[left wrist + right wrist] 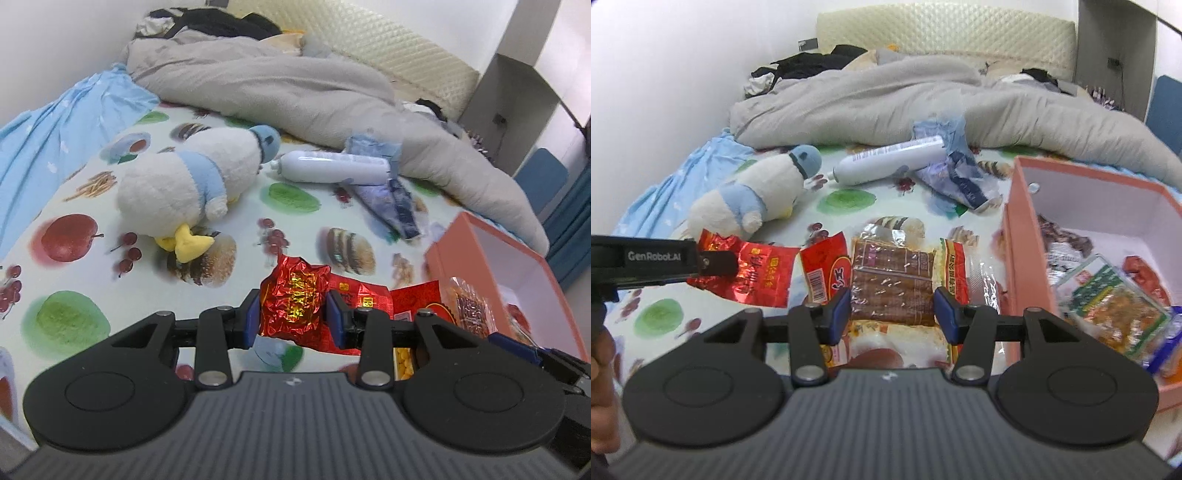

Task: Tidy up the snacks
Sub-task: 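Lift the red candy and meat strip packet and carry them over the pink box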

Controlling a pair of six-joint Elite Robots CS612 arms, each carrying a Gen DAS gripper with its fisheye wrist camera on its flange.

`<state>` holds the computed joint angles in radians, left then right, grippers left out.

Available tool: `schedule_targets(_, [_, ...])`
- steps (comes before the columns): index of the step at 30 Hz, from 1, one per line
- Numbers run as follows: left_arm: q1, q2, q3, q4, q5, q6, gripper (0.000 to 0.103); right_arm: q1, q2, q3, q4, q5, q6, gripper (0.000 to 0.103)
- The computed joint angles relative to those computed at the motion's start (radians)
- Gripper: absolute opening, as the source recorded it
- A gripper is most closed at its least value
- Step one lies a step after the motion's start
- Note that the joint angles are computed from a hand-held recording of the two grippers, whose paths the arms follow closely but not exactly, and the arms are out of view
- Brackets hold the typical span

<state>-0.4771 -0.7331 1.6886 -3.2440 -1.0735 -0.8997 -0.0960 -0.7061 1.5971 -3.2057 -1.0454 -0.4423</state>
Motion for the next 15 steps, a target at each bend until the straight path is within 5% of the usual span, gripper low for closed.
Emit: schedule_targets(15, [-0.068,-0.066,0.055,-0.067,0.000,0.035,0.042,-0.063,-0.072,0.101,-0.140,-0.046,0.025,0.052])
